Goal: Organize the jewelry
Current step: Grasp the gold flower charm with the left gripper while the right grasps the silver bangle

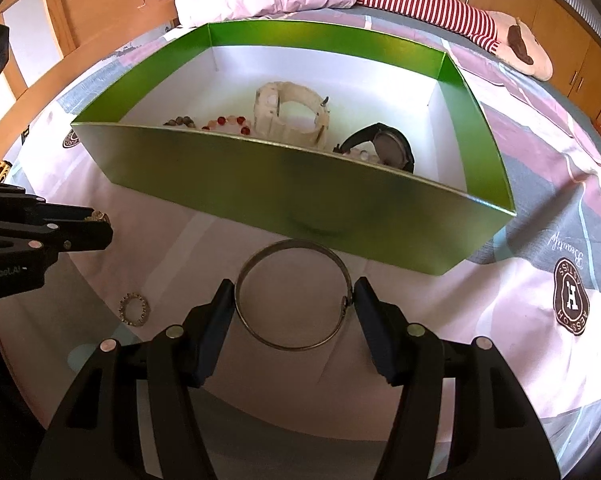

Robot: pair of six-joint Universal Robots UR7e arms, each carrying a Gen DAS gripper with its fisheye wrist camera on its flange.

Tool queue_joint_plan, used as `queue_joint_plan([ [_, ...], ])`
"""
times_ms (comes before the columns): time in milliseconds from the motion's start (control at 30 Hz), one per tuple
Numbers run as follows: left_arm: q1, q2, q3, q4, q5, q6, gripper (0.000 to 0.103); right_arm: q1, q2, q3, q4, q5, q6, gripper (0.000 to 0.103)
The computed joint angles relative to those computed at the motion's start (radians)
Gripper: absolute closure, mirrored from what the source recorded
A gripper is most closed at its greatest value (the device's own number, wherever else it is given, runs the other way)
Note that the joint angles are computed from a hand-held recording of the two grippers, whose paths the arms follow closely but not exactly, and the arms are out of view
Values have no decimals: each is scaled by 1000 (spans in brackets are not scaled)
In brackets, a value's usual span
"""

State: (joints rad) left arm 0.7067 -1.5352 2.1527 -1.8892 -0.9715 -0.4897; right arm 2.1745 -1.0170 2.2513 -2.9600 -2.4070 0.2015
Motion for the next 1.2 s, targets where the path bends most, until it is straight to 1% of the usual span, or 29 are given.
queue_joint_plan([
  [200, -4, -5, 9, -7, 12, 7, 82, 2, 2, -1, 0, 0, 3, 42],
  [333, -8, -2, 12, -4, 15, 1, 82, -2, 5, -5, 22, -1, 14, 42],
  [700, -20, -9, 18, -23, 23, 9, 82, 1, 2, -4, 15, 6, 11, 42],
  [933, -41, -18, 28, -37, 48, 21, 82, 2, 1, -5, 13, 10, 13, 42],
  [1200, -40, -9, 29, -34, 57, 22, 82, 1, 0, -3, 21, 9, 19, 42],
])
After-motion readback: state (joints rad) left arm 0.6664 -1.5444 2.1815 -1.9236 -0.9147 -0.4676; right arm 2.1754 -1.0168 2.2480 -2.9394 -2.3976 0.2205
